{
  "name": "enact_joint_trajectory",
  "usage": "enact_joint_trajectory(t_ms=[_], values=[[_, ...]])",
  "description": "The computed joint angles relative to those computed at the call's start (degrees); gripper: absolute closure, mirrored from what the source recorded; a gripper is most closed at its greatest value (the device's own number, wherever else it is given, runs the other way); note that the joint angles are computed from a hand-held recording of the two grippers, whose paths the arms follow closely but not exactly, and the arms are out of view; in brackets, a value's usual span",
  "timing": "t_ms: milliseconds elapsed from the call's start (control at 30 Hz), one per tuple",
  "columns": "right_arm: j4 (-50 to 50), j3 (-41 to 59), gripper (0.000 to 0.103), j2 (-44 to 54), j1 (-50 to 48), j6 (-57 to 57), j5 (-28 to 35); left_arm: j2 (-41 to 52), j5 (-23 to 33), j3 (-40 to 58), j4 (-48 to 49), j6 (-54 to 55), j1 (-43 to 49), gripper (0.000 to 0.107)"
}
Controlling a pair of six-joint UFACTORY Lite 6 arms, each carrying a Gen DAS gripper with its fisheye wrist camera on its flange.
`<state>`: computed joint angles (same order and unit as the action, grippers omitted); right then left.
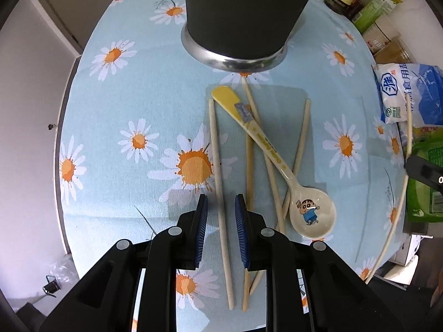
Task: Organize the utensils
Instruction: 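Grasp another wooden chopstick with the left tool, then lift the chopsticks with both tools and carry them over the black cup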
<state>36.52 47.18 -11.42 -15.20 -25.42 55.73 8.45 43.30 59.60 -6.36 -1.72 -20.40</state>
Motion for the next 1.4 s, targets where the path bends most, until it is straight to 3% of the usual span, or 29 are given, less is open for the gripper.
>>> enact_joint_trajectory(t_ms=[167, 667, 1133, 1400], values=[[1.9, 0.2, 0.097, 0.6, -1.2, -1.4, 0.9, -0.9, -2.1, -1.7, 1.7, -2.8, -0.4, 0.103], [1.6, 3.9, 0.097, 5.6, 5.2, 2.6, -4.2, -3.9, -4.4, -6.1, -9.2, 13.0, 8.1, 0.103], [-3.3, 6.9, 0.097, 8.5, 13.2, 12.6, -9.5, -10.5, 3.0, -3.7, -19.5, 27.3, 15.5, 0.103], [-1.5, 8.4, 0.097, 6.7, 16.3, 14.2, -9.5, -12.5, 6.2, -1.4, -24.9, 32.9, 17.9, 0.103]])
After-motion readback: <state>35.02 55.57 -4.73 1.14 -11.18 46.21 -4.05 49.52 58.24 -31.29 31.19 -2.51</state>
